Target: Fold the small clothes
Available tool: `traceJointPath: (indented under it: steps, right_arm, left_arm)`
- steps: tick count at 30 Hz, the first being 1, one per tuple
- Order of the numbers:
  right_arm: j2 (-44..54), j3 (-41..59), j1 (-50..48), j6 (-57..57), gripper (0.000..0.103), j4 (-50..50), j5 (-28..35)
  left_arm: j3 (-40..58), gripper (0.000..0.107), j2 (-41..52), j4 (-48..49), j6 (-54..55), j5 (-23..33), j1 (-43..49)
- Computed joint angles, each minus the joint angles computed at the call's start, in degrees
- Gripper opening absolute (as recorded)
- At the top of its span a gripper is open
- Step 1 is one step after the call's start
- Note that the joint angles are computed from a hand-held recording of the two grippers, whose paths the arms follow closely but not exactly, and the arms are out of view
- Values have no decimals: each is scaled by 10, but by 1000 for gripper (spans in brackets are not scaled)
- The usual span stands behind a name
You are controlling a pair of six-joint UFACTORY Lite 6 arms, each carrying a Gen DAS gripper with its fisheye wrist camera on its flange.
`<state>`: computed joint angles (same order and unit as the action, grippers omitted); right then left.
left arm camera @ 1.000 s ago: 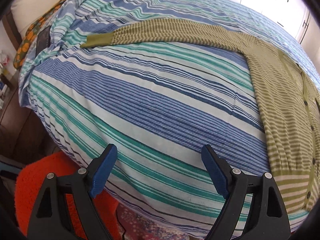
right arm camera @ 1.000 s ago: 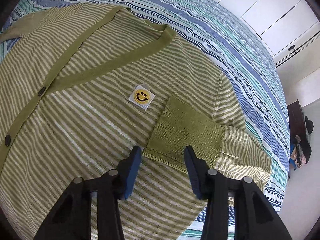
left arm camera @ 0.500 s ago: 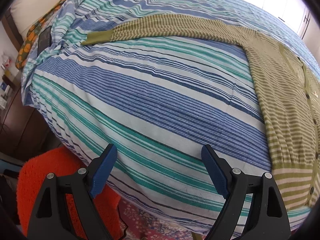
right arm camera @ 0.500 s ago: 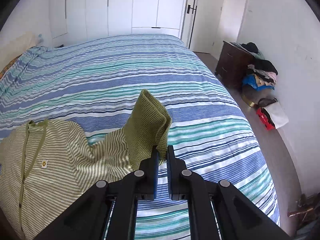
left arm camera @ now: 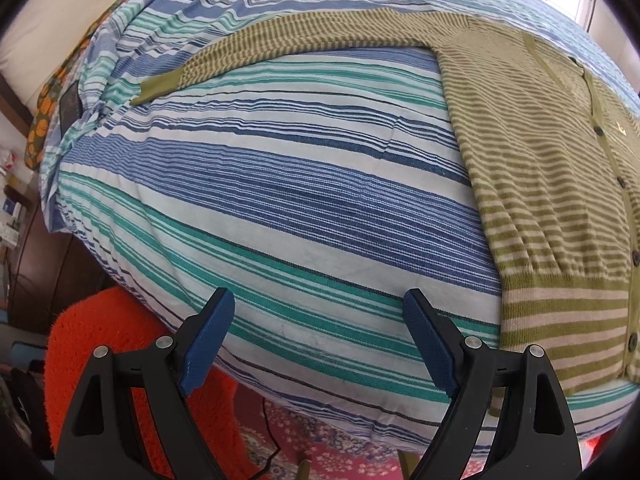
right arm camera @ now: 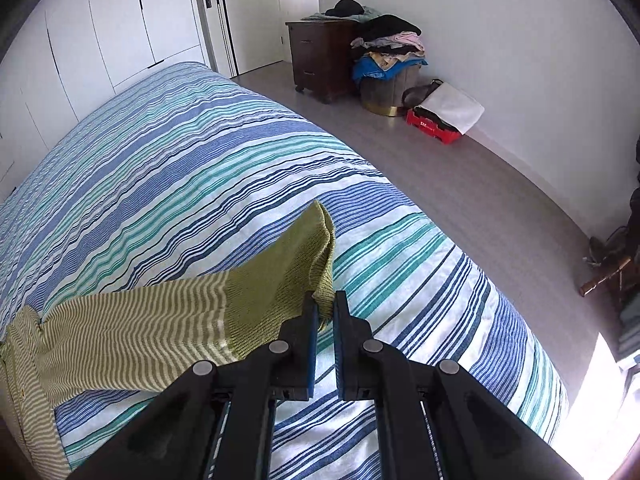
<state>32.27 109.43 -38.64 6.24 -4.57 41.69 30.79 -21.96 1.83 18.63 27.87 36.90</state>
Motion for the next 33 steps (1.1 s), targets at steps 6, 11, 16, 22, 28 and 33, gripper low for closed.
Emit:
traceJointPath:
  steps: [6,11,16,22,28,33]
  right_arm:
    - [22,16,-11,-16,6,-9,-2]
    - [36,20,-15,8,6,-36,17]
    - [10,-38,-19,11,7,-40,4]
    - [-96,-145,-33,-66,66,56,-13]
    - [-398,-398,8,-204,66,210,28]
    - [-629,-634,195,-213,66,431,213]
  left_arm:
    - [-9,87,-10,32,-39,10,-18]
    - [-4,87,-5,19,-27,18,-7]
    - [0,87,-2,-3,1,22,3]
    - [23,87,3,-209,223,99,77]
    - [51,87,54,-351,389,269,125]
    - [31,86,88,-389,412,281,81]
